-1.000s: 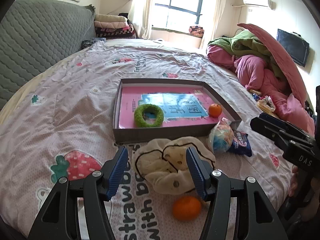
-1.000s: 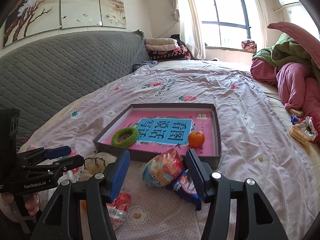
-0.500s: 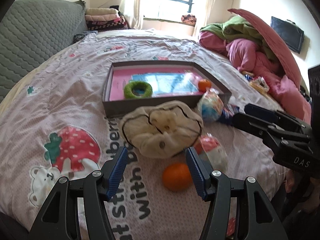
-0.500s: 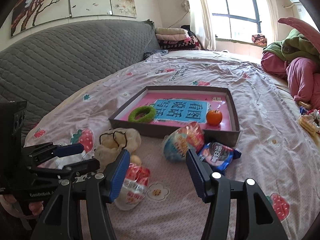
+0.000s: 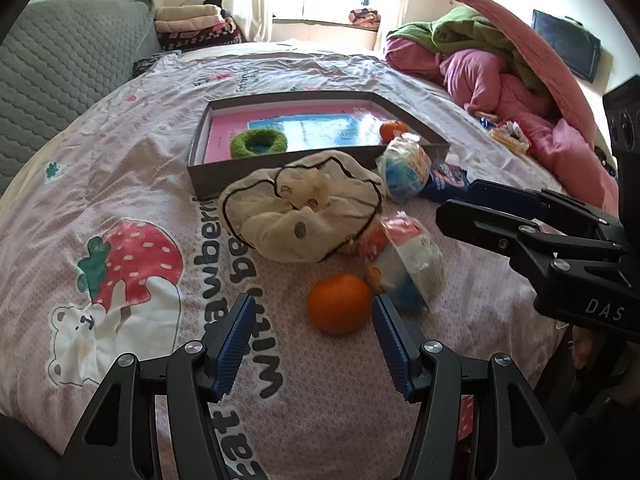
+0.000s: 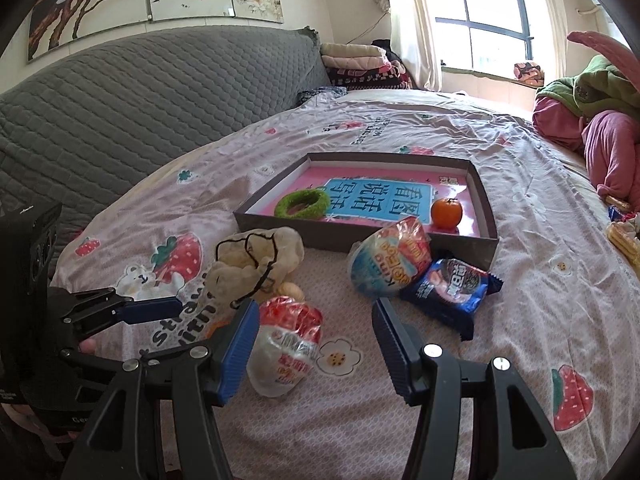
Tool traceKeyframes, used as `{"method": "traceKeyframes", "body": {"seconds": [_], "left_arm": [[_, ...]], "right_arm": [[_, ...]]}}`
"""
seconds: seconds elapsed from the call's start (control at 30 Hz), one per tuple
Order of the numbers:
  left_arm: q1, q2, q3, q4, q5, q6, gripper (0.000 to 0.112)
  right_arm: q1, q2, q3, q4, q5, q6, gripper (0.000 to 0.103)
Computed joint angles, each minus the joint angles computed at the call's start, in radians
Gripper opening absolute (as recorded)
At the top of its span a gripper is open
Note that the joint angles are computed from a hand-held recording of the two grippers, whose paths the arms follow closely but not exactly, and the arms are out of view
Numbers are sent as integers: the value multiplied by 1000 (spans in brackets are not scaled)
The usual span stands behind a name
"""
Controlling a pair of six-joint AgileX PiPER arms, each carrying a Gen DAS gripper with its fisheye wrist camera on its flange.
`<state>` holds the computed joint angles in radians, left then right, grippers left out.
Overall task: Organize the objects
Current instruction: 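Withdraw both tools from the box back toward the remaining items, then grasp the red-white bag with the right tool while the left tool grasps the orange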
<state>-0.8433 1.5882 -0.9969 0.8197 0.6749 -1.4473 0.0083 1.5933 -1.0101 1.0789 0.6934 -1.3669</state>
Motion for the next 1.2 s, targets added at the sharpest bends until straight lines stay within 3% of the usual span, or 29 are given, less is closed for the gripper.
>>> {"method": "traceKeyframes", "body": {"seconds": [0.3, 0.67, 1.2], "left_arm": [[-24, 37, -19, -15, 7, 30, 62], [-2, 66, -15, -3, -20, 22, 62], [28, 106, -21, 60, -62, -37, 62]], "right_arm": [[43, 0, 22, -57, -31, 30, 58], [21, 69, -34, -93, 55, 128, 58], [67, 142, -85, -129, 72, 175, 62]]}}
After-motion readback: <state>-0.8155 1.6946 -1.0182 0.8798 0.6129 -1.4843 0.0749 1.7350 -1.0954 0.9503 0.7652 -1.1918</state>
